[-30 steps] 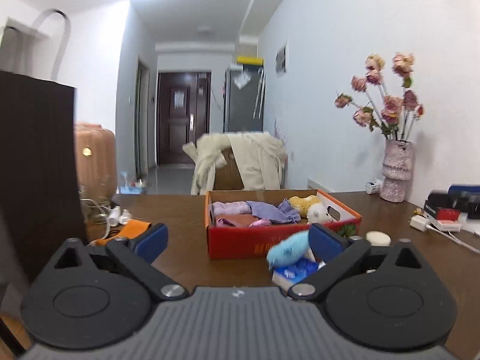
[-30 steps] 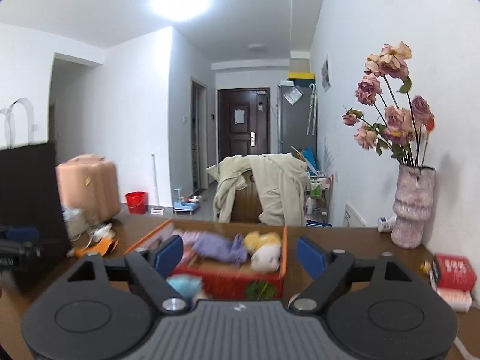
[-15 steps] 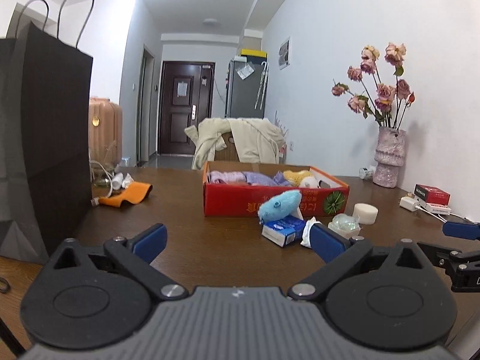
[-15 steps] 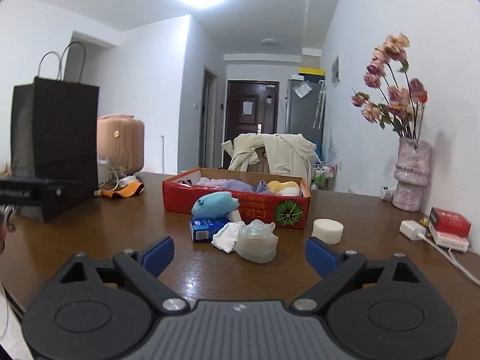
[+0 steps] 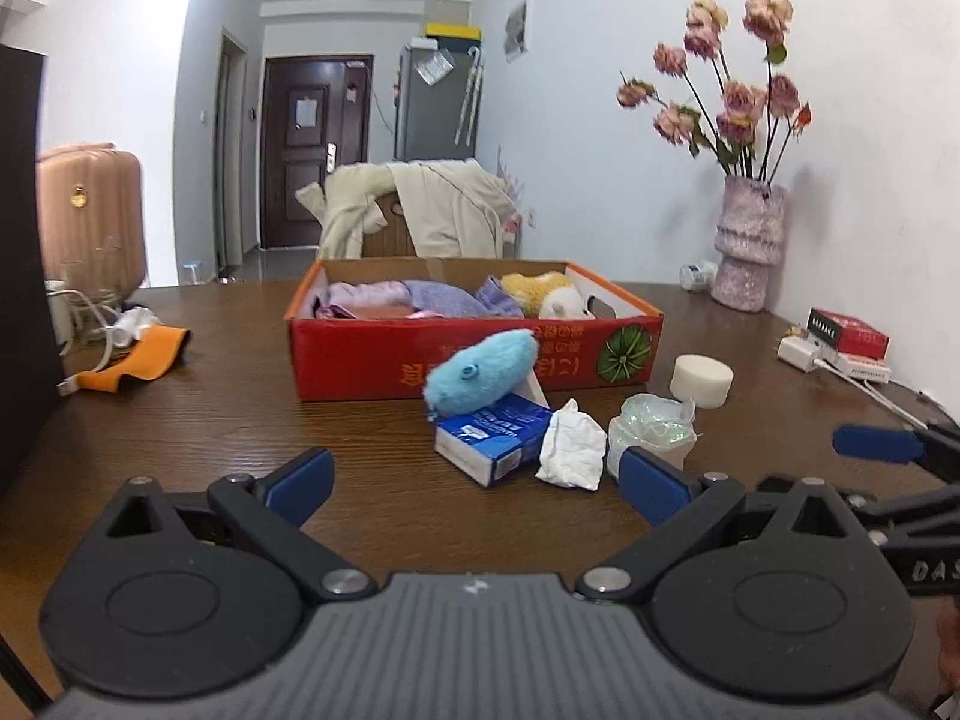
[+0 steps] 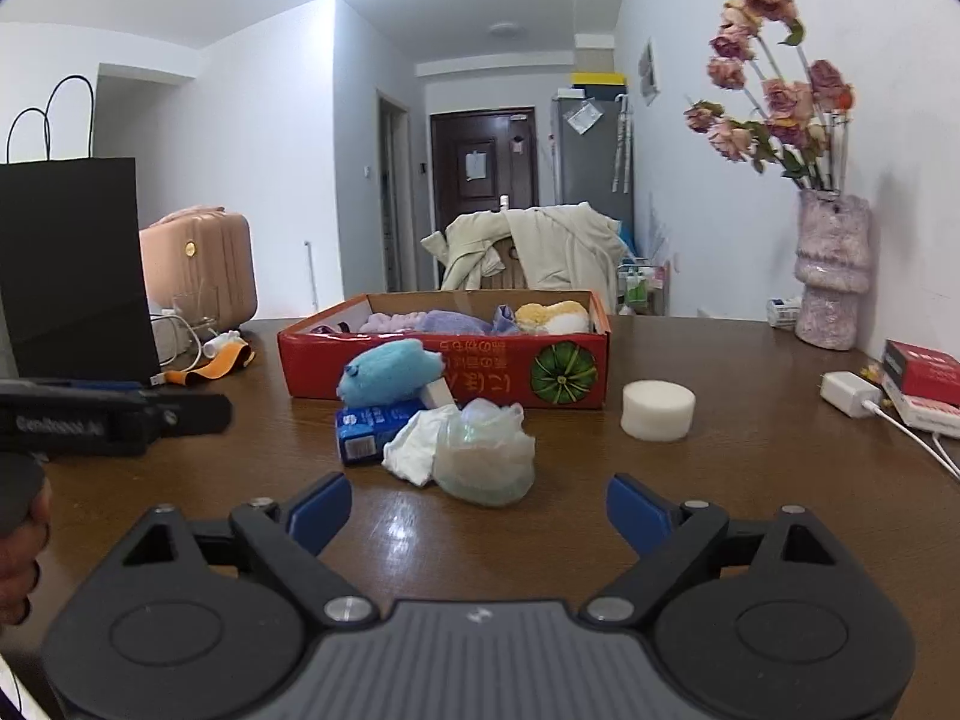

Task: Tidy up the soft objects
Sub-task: 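Withdraw both grippers from the box to the items on the table, then close the left gripper on the white tissue while the right gripper closes on the clear plastic bag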

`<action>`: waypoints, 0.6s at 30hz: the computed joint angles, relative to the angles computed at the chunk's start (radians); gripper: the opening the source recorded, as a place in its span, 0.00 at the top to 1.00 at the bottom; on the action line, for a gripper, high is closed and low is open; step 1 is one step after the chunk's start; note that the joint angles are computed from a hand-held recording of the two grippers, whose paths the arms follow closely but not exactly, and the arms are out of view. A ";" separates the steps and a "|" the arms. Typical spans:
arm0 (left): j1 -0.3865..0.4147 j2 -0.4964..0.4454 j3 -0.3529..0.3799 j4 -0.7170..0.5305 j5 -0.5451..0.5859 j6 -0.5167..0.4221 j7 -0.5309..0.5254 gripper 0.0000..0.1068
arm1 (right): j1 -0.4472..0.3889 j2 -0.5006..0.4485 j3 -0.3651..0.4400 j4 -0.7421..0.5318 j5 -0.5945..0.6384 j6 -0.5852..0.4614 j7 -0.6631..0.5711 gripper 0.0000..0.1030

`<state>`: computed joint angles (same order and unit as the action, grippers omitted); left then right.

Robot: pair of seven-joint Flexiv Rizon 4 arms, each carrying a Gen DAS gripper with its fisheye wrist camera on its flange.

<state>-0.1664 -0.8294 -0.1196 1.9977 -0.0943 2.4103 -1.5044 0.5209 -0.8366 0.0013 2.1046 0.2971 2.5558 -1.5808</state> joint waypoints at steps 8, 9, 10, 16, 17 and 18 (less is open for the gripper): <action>-0.012 -0.041 -0.006 -0.134 -0.037 -0.168 0.048 0.12 | -0.062 -0.013 -0.036 -0.149 -0.145 -0.247 0.026 0.23; -0.011 -0.046 -0.010 -0.151 -0.038 -0.189 0.052 0.14 | -0.078 -0.022 -0.031 -0.168 -0.169 -0.261 0.038 0.24; -0.008 -0.050 -0.016 -0.166 -0.036 -0.212 0.054 0.21 | -0.096 -0.030 -0.022 -0.185 -0.196 -0.272 0.053 0.24; -0.009 -0.071 -0.060 -0.249 -0.059 -0.362 0.038 0.44 | -0.207 -0.062 0.030 -0.239 -0.341 -0.334 0.165 0.57; -0.009 -0.080 -0.068 -0.265 -0.055 -0.380 0.035 0.45 | -0.213 -0.065 0.027 -0.243 -0.346 -0.335 0.178 0.59; -0.024 -0.088 -0.060 -0.285 -0.068 -0.400 0.034 0.45 | -0.215 -0.069 0.020 -0.246 -0.346 -0.333 0.188 0.60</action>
<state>-0.1902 -0.9173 -0.1799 1.7128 -0.1623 2.0107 -1.4706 0.3056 -0.9053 0.0214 1.8590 -0.0488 2.2229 -1.3933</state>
